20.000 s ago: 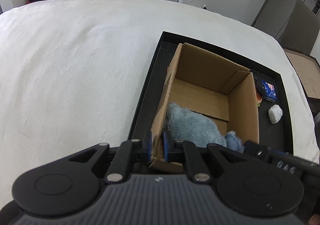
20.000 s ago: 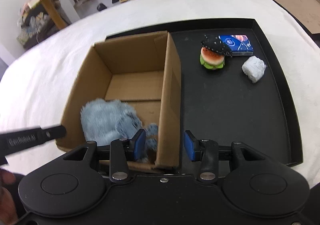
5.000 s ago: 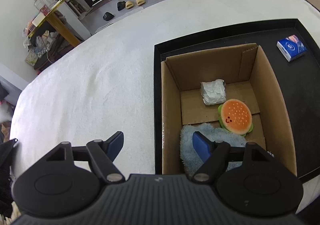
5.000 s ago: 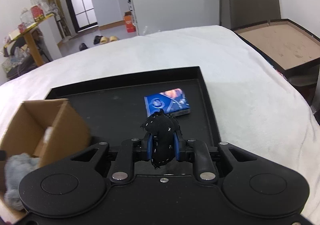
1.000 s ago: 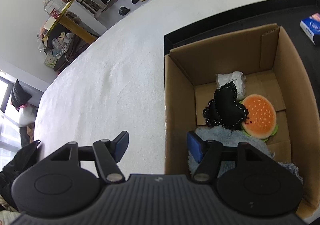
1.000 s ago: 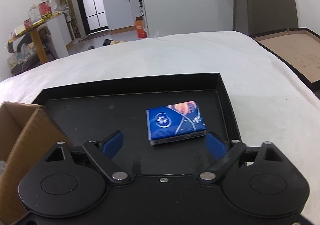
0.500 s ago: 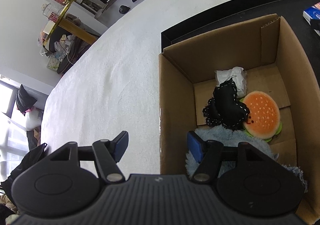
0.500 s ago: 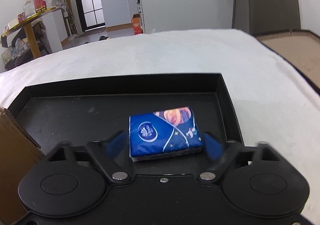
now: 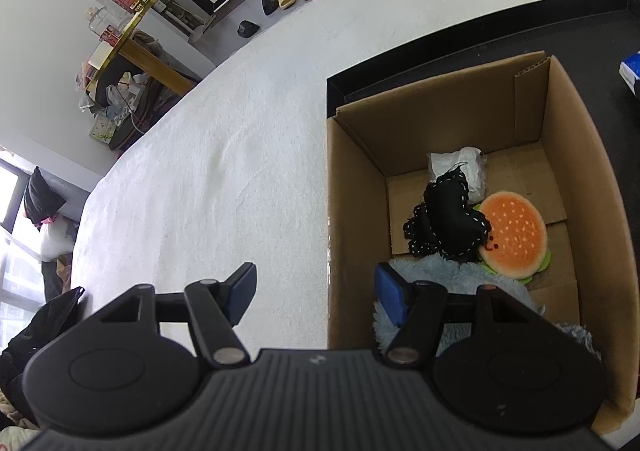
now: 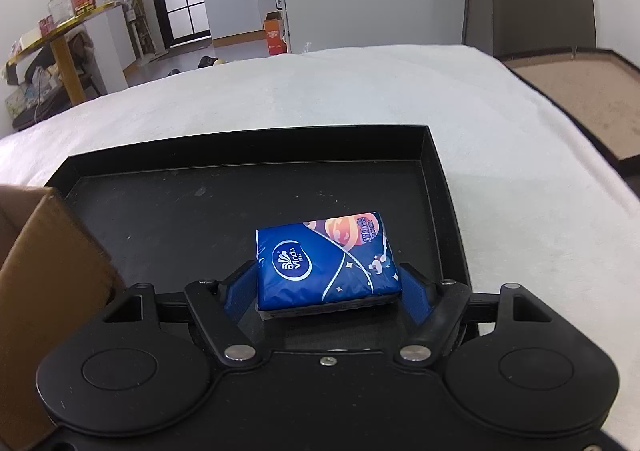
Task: Organize soft objects
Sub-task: 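Carry the tissue pack with the right gripper into the box and release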
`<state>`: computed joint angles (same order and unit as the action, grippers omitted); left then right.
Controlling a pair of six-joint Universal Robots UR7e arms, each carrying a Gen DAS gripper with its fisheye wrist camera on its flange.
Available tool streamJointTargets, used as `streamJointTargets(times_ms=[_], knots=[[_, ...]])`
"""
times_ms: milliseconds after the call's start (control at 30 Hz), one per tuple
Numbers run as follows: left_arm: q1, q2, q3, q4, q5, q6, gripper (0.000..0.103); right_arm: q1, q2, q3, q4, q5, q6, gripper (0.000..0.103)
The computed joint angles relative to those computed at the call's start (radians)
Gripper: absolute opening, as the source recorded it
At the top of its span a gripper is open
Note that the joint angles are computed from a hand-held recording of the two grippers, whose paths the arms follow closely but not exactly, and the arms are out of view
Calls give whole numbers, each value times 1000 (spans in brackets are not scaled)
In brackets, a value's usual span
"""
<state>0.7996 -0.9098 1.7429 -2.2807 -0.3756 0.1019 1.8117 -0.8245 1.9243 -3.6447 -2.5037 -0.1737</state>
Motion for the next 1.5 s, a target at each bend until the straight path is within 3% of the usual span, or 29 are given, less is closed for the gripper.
streamJointTargets(times_ms=[267, 633, 1100, 1400, 1500], knots=[[5, -28, 7, -13, -35, -1, 64, 62, -15, 10, 43, -50, 24, 72], [13, -78, 22, -49, -107, -6, 64, 139, -6, -18, 38, -118, -30, 72], [56, -120, -27, 60, -265, -88, 64, 213, 36, -92, 98, -97, -137, 72], [70, -122, -37, 71, -300, -86, 58, 244, 83, -167, 159, -115, -165, 72], [78, -119, -49, 93, -311, -98, 49, 251, 100, -193, 186, -115, -183, 72]])
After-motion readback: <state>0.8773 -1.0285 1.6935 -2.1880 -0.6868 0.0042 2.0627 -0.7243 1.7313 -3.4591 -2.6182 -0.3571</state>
